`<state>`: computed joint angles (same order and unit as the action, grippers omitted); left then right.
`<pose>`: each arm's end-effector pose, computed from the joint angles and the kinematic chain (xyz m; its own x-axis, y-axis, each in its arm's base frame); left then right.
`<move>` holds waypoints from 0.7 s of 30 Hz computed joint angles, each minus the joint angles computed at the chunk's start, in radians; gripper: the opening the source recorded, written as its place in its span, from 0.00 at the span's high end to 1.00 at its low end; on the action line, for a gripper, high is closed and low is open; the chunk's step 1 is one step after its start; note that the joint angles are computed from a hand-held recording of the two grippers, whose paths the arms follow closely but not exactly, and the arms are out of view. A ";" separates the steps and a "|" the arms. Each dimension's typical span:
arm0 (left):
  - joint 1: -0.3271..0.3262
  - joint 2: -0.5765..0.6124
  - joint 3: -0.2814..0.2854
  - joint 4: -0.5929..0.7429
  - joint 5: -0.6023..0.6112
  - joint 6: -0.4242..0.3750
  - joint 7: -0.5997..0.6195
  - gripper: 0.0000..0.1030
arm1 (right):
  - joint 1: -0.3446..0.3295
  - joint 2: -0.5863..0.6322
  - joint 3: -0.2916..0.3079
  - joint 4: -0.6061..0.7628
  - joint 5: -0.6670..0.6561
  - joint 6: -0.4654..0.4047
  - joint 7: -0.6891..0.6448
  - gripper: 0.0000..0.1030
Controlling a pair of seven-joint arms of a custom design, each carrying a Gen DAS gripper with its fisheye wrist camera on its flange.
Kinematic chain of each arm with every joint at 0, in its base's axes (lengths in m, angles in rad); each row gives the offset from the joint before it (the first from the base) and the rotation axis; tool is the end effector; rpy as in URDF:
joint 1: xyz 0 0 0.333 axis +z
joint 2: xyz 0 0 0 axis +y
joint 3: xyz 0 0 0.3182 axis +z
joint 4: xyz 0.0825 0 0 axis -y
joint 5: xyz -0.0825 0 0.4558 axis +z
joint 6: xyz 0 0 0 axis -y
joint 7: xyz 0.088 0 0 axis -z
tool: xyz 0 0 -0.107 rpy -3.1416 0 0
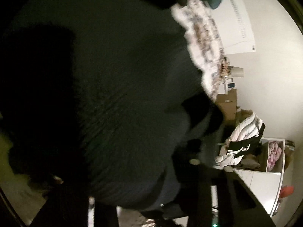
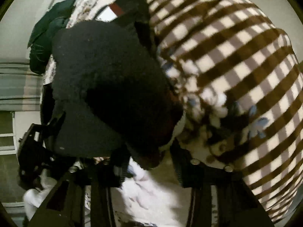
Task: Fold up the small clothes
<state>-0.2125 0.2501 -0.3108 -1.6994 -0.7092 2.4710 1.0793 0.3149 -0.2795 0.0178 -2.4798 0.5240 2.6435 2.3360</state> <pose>0.6512 -0.3525 0.4875 0.3212 -0.6117 0.7229 -0.9095 -0.4120 0.0555 0.5070 0.1613 0.3982 -0.6419 -0.5625 -0.5211 -0.6746 0.7373 0.0351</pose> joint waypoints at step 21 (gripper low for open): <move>0.020 -0.059 0.037 0.011 0.156 -0.369 0.133 0.42 | -0.094 -0.076 0.067 0.162 -0.471 -0.439 0.067 0.32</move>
